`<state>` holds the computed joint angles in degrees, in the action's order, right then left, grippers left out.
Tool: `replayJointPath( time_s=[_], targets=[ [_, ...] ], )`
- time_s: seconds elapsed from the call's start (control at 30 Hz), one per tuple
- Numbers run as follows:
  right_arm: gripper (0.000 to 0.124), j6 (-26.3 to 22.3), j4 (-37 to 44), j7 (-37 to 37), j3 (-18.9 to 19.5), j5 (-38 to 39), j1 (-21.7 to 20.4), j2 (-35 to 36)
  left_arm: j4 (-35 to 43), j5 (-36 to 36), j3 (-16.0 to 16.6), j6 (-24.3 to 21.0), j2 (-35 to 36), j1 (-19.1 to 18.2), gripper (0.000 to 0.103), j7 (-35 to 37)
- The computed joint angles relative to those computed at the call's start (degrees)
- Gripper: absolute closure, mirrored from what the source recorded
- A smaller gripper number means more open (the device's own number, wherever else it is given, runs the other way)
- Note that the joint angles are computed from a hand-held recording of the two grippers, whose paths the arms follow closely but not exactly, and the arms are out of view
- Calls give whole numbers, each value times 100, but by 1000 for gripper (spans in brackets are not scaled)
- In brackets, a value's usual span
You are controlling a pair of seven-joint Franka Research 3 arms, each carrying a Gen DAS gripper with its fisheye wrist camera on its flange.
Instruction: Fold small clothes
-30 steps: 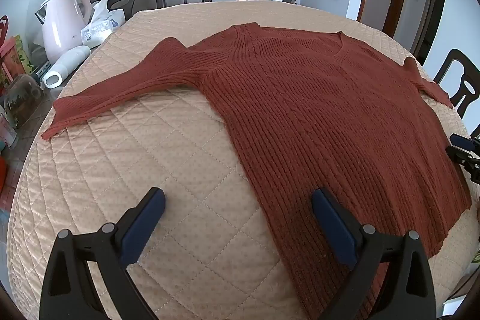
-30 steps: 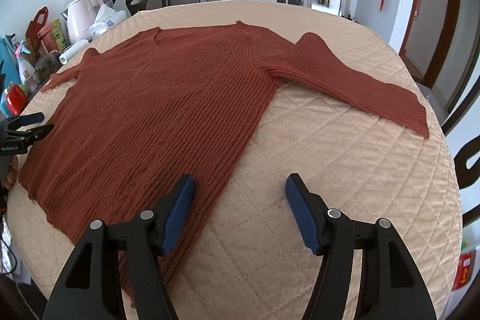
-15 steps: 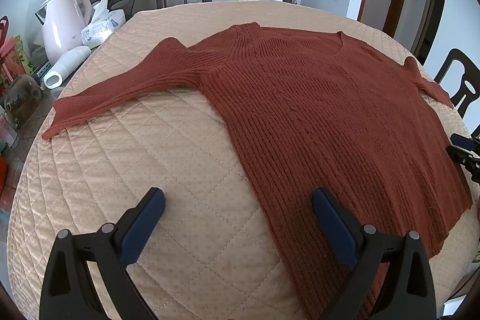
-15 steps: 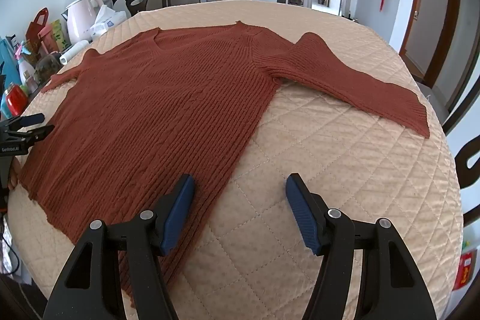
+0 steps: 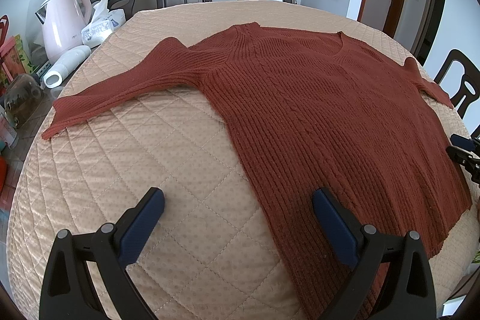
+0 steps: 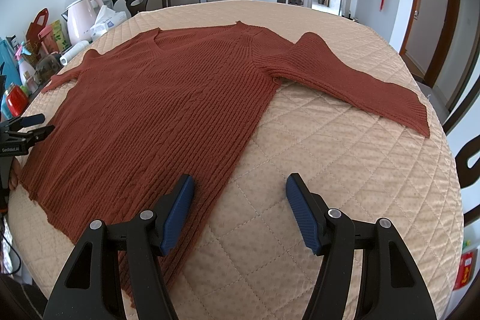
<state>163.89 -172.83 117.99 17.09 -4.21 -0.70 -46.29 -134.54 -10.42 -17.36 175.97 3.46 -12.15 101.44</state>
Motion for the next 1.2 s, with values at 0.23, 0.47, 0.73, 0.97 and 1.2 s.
replayJointPath(
  time_s=[0.23, 0.47, 0.73, 0.97, 1.2],
  targets=[
    [60, -30, -10, -10, -37, 18, 38, -45, 0, 1, -3, 0, 0, 3, 2, -1],
    [59, -36, -10, -16, -39, 24, 40, -51, 1, -21, -10, -1, 1, 7, 2, 16],
    [59, -23, -15, -24, -44, 31, 39, -47, 1, -21, -8, -1, 1, 6, 2, 17],
    [59, -19, -13, -25, -41, 36, 39, -42, 1, -21, -8, -1, 1, 5, 2, 17],
    [59, -27, -12, -26, -43, 39, 41, -47, 3, -48, -16, -3, 1, 11, 2, 38]
  ],
)
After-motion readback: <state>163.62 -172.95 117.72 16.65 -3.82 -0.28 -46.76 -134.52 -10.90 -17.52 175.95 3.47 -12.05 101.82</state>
